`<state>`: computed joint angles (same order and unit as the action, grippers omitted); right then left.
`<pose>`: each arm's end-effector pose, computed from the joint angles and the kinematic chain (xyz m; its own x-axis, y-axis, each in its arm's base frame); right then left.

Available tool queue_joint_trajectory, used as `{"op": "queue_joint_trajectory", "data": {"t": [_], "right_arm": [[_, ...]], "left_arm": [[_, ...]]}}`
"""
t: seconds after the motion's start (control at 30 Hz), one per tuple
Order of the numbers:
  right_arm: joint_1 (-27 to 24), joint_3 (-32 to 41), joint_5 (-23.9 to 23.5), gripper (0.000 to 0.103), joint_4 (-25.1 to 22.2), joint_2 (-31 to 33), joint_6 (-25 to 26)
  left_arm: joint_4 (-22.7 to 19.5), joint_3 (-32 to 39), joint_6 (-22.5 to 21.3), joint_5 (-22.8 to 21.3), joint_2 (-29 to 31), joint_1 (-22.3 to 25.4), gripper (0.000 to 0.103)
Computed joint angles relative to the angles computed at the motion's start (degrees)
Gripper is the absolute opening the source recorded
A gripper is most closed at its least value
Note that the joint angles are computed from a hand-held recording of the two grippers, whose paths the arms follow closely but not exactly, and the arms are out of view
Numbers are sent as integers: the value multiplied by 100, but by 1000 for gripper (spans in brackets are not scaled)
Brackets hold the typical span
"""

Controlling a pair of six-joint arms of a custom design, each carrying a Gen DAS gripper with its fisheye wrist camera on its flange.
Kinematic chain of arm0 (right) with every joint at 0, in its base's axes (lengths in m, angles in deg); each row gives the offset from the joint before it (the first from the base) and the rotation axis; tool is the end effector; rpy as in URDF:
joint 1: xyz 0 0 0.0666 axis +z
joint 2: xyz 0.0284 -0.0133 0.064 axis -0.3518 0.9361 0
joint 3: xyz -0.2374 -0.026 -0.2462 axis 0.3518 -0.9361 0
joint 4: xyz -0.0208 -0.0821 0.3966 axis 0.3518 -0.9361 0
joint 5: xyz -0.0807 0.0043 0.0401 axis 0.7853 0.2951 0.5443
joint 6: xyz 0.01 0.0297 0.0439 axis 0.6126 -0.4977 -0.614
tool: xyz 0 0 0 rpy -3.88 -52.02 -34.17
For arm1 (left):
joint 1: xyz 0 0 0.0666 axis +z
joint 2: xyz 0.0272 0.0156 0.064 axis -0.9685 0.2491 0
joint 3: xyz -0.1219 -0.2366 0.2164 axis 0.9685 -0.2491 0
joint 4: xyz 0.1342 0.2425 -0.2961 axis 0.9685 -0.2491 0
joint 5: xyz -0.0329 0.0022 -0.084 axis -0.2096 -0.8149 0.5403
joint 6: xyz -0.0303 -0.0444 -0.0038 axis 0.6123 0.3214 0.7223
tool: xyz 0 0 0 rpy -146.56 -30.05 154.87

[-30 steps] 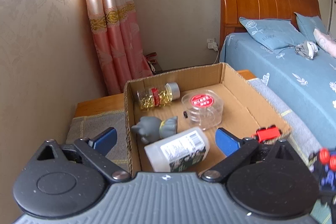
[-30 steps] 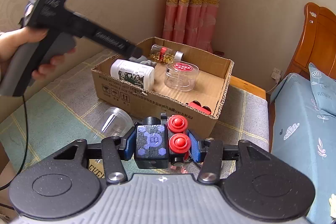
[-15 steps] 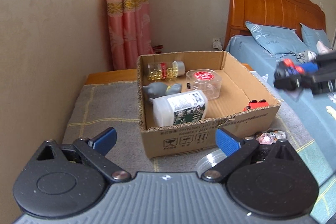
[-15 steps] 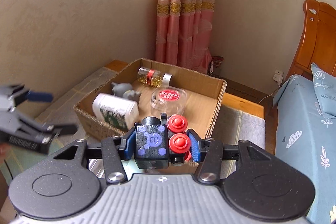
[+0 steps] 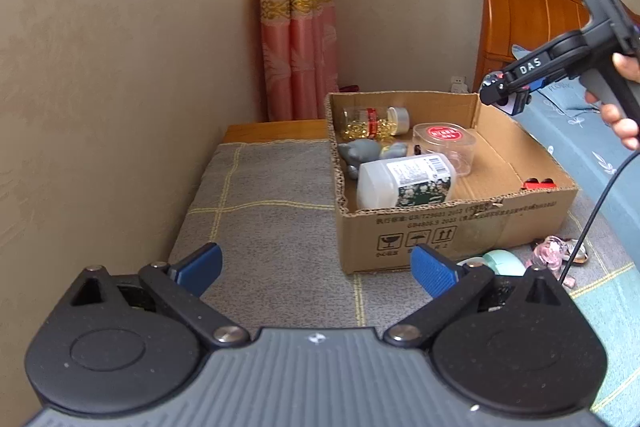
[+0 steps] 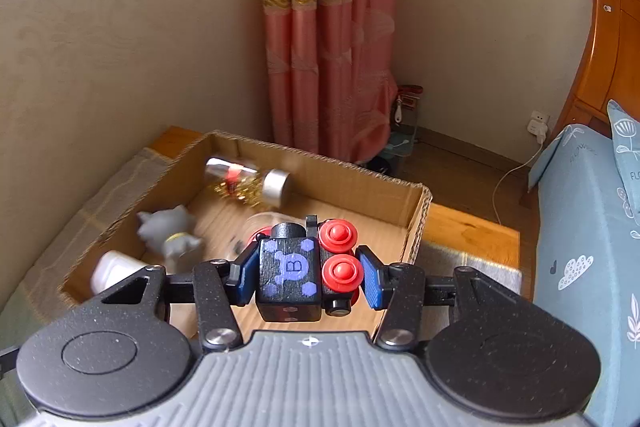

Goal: Organize rigid objects
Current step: 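Carry the cube toy over the box and release it with the right gripper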

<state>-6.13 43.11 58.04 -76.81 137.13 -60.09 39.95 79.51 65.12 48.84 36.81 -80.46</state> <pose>0.4822 0.1145 0.4084 -0.7083 0.1040 -0.6982 0.1374 0.9905 0.0081 0.4216 -0.0475 0.3541 -0.5198 0.3252 -0.7900 0.4910 0.8704 0.0353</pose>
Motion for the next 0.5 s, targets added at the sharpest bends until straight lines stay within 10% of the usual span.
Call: {"op": "queue_joint_trajectory", "data": {"t": [0.13, 0.3, 0.5], "right_arm": [[-187, 305, -118, 61, 42, 343, -55], [-111, 269, 181, 100, 78, 308, -76], [29, 30, 221, 103, -105, -17, -189]], "left_arm": [[10, 47, 107, -23, 52, 53, 100], [-44, 38, 82, 0, 55, 82, 100], [-126, -17, 6, 60, -20, 54, 100]]}}
